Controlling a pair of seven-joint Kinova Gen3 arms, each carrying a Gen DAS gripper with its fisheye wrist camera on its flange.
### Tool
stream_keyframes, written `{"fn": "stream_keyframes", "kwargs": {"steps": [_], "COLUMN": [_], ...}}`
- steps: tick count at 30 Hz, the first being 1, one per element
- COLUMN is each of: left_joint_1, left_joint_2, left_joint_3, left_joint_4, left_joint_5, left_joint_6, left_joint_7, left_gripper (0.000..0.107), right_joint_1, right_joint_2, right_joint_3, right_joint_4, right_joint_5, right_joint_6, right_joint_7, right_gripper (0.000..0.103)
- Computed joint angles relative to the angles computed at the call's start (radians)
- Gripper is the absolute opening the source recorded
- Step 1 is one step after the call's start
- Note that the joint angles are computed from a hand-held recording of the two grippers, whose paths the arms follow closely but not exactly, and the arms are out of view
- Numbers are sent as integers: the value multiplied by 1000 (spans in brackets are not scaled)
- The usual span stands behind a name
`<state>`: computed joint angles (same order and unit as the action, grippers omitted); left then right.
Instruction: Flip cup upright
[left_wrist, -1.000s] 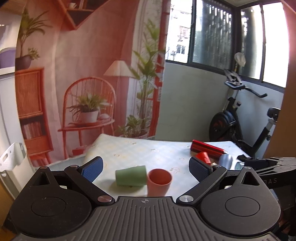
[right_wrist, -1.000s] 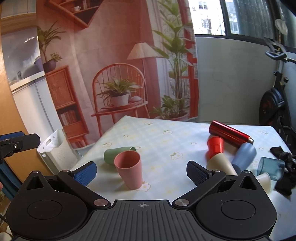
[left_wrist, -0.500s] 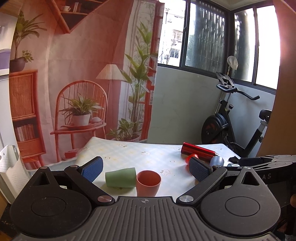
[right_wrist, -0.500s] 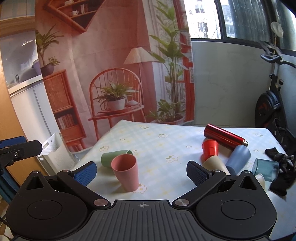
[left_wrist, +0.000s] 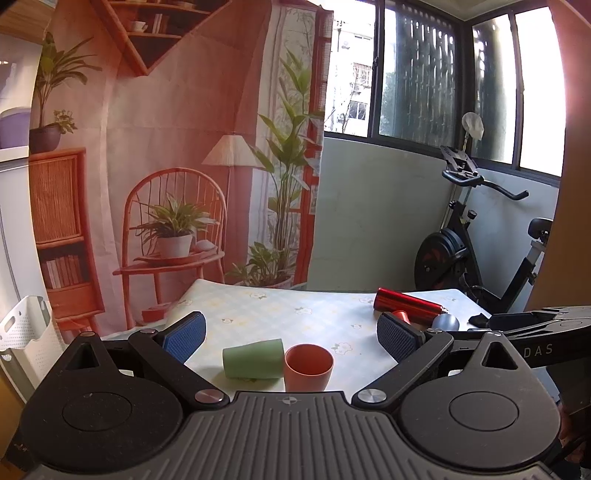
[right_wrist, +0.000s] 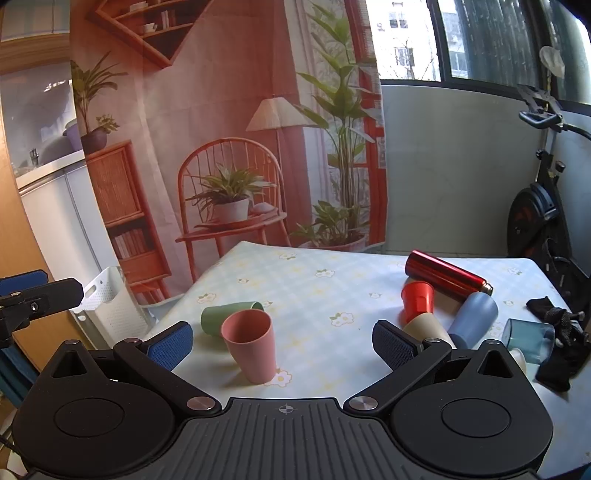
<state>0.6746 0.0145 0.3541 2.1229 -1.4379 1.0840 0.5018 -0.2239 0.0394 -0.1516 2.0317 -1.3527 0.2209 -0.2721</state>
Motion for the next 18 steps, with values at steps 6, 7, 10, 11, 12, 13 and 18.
{"fn": "stream_keyframes", "kwargs": {"steps": [6,7,10,11,12,13,18], "left_joint_1": [2,3,6,7,7,7,7], "left_joint_2": [0,0,-3,-3,-4,-5,-2], "left_joint_3": [2,3,4,5,5,5,6], "left_joint_4": [-4,-4,-3,-2,-2,-1,-3], "left_joint_5": [4,4,5,4,4,3,3], "left_joint_6": [5,9,12,12,13,12,13], "left_joint_7": [-8,-8,-9,-8,-9,-10,-14], "left_gripper": [100,100,100,100,100,100,100], "right_joint_1": [0,0,1,2,2,2,-1], "right_joint_2": [0,-1,-6,-8,-9,-11,-11], "right_joint_3": [0,0,5,9,10,12,14], "right_joint_4": [1,1,-2,-5,-6,-6,-5], "right_joint_5": [-1,-6,9,21,21,26,25], "right_joint_6": [-1,-1,4,9,11,12,12], "right_joint_7": [1,6,-9,-19,-19,-23,-23], "right_gripper": [103,103,103,103,103,103,103]}}
